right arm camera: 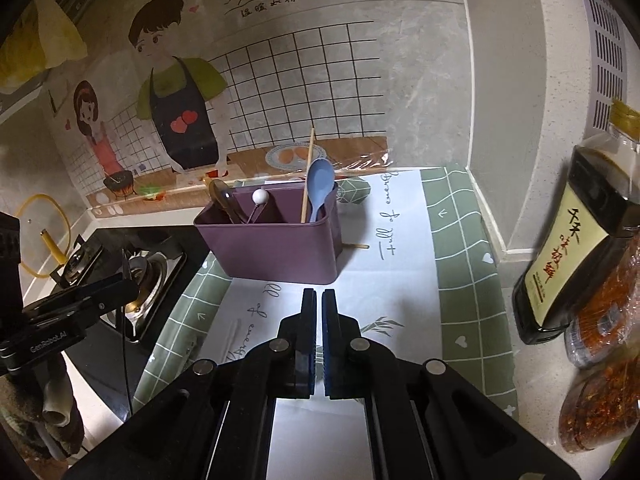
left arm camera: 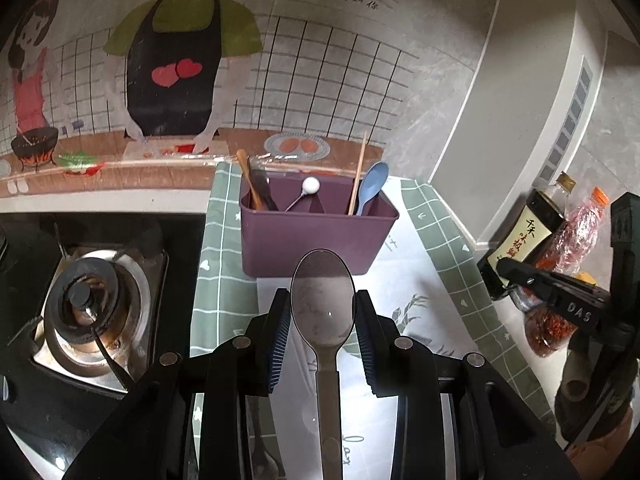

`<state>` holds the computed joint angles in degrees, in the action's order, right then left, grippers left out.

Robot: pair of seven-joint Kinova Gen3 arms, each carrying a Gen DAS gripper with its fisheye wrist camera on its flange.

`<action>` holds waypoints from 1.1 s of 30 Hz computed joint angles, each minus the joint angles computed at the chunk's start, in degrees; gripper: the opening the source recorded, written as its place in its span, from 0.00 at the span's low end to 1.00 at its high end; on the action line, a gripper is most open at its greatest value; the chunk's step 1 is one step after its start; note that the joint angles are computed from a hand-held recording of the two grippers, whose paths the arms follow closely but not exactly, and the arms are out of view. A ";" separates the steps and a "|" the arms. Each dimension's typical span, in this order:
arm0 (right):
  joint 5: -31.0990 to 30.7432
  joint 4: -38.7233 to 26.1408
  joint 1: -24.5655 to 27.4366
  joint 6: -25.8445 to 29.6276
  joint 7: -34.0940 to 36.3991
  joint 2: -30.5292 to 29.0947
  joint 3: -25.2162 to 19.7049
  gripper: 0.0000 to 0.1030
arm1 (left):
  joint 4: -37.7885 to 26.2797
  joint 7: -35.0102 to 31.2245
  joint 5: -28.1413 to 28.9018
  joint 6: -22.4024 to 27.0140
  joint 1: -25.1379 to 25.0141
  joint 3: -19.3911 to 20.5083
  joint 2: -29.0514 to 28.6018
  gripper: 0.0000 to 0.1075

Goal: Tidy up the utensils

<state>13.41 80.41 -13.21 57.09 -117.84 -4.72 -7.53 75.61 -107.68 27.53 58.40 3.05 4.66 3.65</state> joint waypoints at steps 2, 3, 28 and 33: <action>0.30 -0.33 0.04 0.65 0.17 0.09 0.00 0.02 | 0.19 -0.12 0.52 0.24 -0.16 -0.06 0.15 0.31; 0.86 -0.43 -0.21 1.05 0.10 0.26 0.04 0.02 | 0.29 -0.35 0.84 0.30 -0.29 -0.12 0.21 0.31; 3.44 1.76 -8.01 8.58 1.60 11.26 2.05 0.29 | -1.35 -0.28 0.44 5.64 -2.75 -0.53 4.23 0.30; 3.80 1.76 -6.73 7.83 -0.04 8.51 2.11 0.29 | -1.03 0.73 -0.74 9.36 -3.35 0.09 7.45 0.31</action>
<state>17.21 82.16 -19.94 64.91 -117.88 3.79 -5.43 74.58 -106.95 26.79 67.76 -0.31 4.74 11.10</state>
